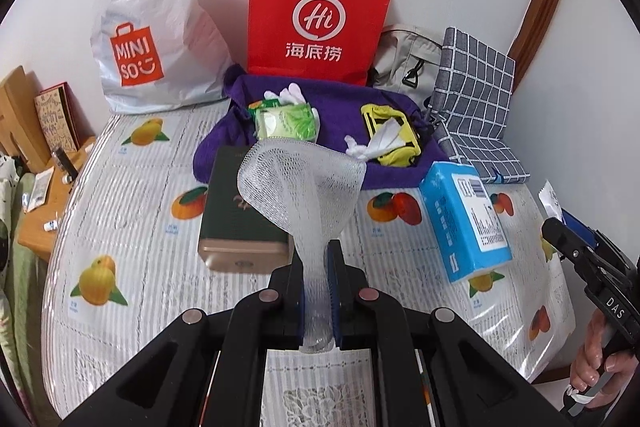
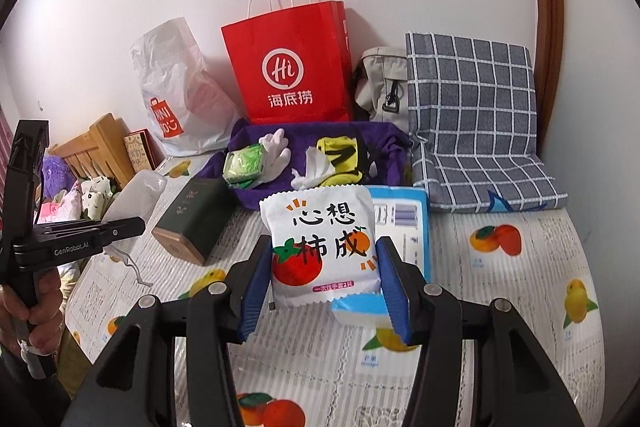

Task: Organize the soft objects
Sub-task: 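Carry the mesh bag with the left gripper while the right carries the snack packet to the towel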

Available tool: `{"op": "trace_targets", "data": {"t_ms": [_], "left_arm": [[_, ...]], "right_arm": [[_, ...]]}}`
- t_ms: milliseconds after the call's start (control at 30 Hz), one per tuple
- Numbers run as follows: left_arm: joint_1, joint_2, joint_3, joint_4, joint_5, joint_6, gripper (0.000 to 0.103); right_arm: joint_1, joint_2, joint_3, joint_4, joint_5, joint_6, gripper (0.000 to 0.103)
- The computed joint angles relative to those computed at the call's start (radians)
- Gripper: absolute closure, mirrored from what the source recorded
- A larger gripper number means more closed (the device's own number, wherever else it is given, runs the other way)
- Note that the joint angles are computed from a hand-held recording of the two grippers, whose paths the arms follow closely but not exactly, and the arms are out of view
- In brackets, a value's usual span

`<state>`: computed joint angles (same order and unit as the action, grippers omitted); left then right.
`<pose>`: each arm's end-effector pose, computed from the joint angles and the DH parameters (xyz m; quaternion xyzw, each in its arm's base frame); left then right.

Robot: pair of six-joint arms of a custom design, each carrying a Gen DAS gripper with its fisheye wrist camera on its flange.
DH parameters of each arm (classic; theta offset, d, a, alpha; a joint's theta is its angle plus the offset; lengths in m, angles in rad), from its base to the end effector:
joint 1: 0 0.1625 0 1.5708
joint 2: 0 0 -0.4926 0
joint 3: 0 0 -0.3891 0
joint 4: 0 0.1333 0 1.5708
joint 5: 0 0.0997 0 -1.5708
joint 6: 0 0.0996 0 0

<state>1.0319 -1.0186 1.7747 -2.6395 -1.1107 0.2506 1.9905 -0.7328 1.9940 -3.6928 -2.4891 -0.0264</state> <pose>-0.1883 -0.6608 0.2607 0.3371 0.9015 -0.1823 0.2011 0.2921 -0.5218 0.1576 -0.0001 -0.8354 0.4455 0.3219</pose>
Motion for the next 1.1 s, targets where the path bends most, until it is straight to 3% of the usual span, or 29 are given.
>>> {"op": "trace_targets", "data": {"t_ms": [1100], "left_arm": [[-0.008, 0.122, -0.209, -0.009, 0.004, 0.037, 0.094]], "right_arm": [[-0.073, 0.0, -0.168, -0.011, 0.068, -0.189, 0.052]]}}
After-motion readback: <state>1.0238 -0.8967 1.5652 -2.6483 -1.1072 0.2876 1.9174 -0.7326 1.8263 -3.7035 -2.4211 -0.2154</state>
